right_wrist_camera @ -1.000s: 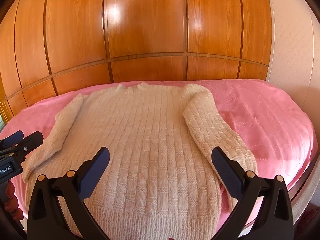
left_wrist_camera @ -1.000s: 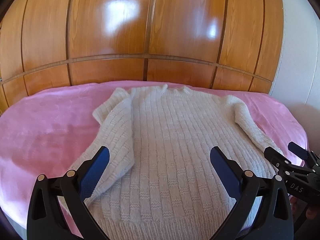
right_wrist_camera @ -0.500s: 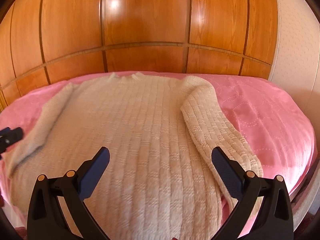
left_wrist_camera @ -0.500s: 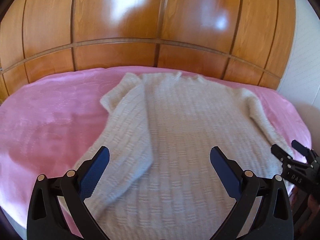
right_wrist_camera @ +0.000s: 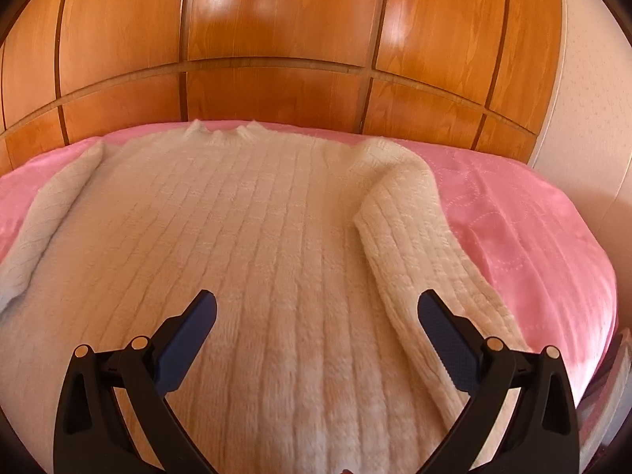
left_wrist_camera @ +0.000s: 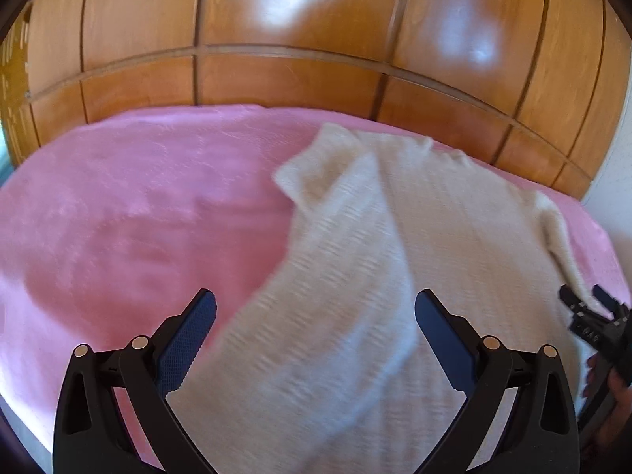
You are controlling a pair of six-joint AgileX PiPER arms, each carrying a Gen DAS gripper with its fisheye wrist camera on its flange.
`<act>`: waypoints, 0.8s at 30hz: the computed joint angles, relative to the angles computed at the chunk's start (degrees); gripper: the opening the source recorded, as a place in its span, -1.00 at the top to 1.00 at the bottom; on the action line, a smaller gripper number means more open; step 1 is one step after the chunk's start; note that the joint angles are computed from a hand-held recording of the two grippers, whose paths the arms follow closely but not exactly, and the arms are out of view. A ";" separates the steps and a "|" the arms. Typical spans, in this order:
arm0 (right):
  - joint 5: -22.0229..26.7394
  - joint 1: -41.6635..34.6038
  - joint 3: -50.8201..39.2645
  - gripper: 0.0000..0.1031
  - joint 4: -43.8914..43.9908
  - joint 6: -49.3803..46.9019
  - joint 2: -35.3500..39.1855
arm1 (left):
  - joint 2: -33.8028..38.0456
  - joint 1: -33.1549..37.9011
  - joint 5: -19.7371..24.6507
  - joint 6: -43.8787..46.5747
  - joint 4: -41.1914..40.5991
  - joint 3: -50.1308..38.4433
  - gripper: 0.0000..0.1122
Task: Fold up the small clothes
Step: 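Lower the left gripper onto the sleeve cuff and close on it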
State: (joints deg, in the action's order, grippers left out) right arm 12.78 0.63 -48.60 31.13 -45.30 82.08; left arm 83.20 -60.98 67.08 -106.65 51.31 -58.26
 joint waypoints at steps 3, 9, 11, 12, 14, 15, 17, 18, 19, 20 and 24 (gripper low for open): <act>-3.49 2.21 -0.78 -0.97 -8.43 7.82 2.19 | -2.53 3.33 -2.86 2.04 -0.39 3.68 -0.77; -1.79 3.63 -4.31 -0.97 -22.99 22.46 7.52 | -7.30 12.97 -18.85 9.38 -7.24 11.80 -0.27; -2.03 3.54 -4.08 -0.97 -21.69 20.97 7.67 | -7.97 13.14 -21.50 7.86 -7.55 13.58 -0.25; -2.12 3.39 -3.97 -0.97 -20.18 19.39 7.76 | -8.14 12.30 -21.42 6.31 -6.87 13.96 -0.25; -1.86 3.07 -4.06 -0.97 -16.91 16.18 8.11 | -7.91 11.45 -21.37 6.90 -7.25 13.83 -0.17; -1.49 2.68 -4.18 -0.97 -14.36 13.79 8.32 | -7.75 11.26 -21.71 6.73 -7.07 13.87 -0.04; -1.12 2.53 -4.69 -0.97 -12.82 12.61 8.87 | -8.07 10.64 -21.59 7.11 -7.71 13.77 0.22; -1.20 2.59 -4.65 -0.97 -13.05 12.89 8.92 | -8.21 10.08 -20.94 7.23 -7.96 13.55 0.45; -1.35 2.80 -4.56 -0.97 -14.21 14.10 8.92 | -8.52 9.88 -20.92 7.60 -8.39 13.49 0.64; -1.38 2.97 -4.56 -0.97 -15.28 15.22 8.92 | -8.98 9.29 -19.96 7.65 -8.63 13.15 0.70; -1.07 2.65 -4.54 -0.97 -12.78 12.89 8.92 | -11.74 6.21 -12.69 7.41 -7.12 11.47 0.79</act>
